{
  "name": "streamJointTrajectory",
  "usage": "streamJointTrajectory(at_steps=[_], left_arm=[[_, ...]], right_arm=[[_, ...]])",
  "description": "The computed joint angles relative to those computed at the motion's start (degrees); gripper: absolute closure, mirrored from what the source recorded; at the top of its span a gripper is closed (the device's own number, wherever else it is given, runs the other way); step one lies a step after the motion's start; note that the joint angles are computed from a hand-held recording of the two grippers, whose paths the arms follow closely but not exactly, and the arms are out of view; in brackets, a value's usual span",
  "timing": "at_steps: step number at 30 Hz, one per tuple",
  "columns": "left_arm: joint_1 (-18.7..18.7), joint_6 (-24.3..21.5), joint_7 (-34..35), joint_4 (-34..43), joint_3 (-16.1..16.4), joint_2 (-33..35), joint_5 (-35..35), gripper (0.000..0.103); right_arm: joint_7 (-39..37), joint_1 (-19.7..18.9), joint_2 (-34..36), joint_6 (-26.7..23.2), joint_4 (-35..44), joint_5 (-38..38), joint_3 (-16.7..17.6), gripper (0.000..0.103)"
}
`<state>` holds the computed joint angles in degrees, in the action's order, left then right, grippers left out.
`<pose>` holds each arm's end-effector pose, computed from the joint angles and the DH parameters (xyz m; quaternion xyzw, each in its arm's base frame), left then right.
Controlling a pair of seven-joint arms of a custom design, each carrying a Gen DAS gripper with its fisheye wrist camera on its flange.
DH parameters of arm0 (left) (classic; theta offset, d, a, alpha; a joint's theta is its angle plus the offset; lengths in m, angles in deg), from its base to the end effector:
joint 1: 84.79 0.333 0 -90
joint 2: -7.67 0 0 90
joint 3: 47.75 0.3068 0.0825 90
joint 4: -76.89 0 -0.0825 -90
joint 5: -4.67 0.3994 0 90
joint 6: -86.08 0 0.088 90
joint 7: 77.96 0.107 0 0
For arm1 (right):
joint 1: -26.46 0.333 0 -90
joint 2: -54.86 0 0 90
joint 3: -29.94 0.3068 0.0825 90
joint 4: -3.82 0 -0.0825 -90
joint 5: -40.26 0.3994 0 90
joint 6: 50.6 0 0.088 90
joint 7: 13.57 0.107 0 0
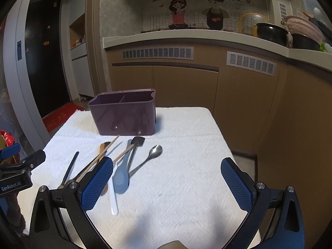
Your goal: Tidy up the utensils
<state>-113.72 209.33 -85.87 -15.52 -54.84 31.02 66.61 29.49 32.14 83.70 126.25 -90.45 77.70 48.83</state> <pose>0.5963 -0.3752 0.4078 -0.7815 0.4503 -0.2167 0.3735 0.6965 0.2181 0.4143 -0.7555 0.4525 -0.2252 0.4169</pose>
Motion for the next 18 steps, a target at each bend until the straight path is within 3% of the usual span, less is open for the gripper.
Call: streamJointTrajectory(at_steps=[4, 9, 13, 15, 18], left_arm=[[2.74, 4.83, 4.54, 1.96, 0.16, 1.7, -3.44, 0.0], [2.49, 5.13, 3.12, 4.56, 2.35, 4.37, -3.14, 0.0], [7.5, 15.59, 11.43, 4.88, 0.73, 6.38, -11.38, 0.0], [6.81, 13.02, 14.67, 6.93, 1.43, 8.01, -14.14, 0.0], [4.18, 9.11, 17.62, 9.03, 3.44, 9.76, -12.62, 0.0]], right_arm=[[4.1, 4.31, 3.55, -2.51, 6.26, -4.6, -4.82, 0.0], [9.41, 7.93, 8.62, -5.17, 13.83, -10.24, -9.14, 0.0], [14.35, 9.59, 13.32, -10.04, 20.92, -14.34, -11.93, 0.0], [16.2, 9.96, 15.32, -11.89, 23.79, -15.95, -12.59, 0.0], [17.1, 9.7, 16.94, -13.77, 25.98, -17.38, -12.32, 0.0]])
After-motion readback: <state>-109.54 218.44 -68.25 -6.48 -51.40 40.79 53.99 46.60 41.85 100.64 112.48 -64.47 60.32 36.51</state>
